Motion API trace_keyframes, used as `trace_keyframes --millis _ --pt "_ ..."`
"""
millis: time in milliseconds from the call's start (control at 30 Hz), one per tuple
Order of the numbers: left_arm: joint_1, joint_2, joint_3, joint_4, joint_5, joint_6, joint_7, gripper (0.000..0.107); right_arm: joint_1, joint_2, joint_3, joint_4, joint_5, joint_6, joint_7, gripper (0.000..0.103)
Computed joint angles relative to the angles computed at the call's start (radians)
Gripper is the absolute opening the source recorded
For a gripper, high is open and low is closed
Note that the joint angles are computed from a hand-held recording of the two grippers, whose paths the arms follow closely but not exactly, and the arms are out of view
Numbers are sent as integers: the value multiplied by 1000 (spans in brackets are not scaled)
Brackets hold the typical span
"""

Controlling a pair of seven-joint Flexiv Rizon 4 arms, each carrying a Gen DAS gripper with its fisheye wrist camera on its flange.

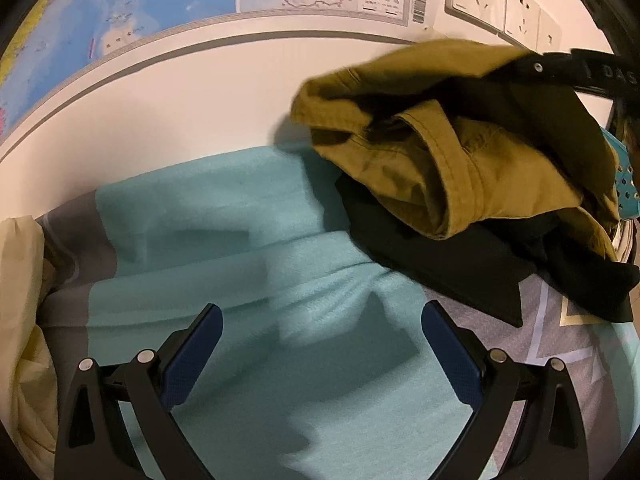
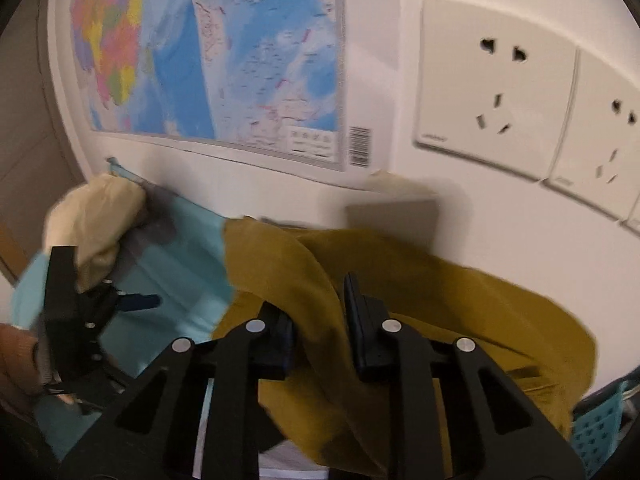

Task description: Fold large clothes

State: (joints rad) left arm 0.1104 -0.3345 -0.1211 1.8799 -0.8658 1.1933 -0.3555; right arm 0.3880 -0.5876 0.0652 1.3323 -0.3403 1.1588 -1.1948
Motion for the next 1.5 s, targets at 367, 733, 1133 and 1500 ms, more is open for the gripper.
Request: trace_keyframes --millis 367,733,1133,1500 --pt "18 24 -30 11 -111 -57 94 96 113 150 -238 152 -338 133 411 3" --pt "-96 88 -46 10 -489 -248 402 96 42 502 -286 420 -791 229 885 3" --pt "-156 64 -41 -180 -413 -360 309 2 -179 760 -128 549 -1101 124 1169 3" --pt "-130 267 72 -303 -709 -556 440 0 -290 1044 121 547 -1070 -76 1040 3"
